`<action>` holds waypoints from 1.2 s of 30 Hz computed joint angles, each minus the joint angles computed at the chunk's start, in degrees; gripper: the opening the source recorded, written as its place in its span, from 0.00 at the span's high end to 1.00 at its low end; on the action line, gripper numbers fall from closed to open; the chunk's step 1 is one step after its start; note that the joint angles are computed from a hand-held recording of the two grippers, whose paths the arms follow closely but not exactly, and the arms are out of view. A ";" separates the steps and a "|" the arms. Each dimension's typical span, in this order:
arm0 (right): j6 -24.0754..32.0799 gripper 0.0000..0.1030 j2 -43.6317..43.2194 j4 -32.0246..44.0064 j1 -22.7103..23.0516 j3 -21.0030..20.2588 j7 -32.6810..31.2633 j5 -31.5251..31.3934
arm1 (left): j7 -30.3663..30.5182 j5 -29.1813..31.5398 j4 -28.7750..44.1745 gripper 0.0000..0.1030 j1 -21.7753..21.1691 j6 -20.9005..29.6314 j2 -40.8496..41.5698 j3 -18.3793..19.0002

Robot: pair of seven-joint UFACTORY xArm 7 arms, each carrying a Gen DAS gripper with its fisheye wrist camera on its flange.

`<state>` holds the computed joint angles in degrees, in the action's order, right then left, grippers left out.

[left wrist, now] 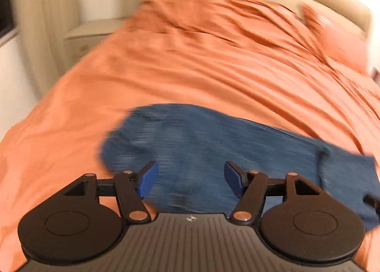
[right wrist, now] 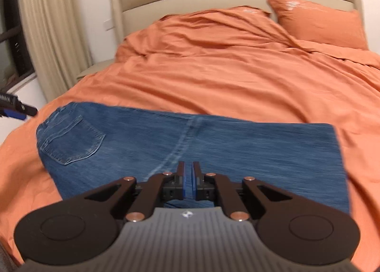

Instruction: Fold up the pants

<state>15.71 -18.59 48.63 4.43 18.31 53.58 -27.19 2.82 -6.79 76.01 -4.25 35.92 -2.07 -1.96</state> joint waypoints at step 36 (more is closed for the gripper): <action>-2.24 0.96 9.57 3.04 4.82 -6.79 4.85 -5.31 | -11.42 -6.36 16.86 0.73 5.65 -3.05 22.31 0.40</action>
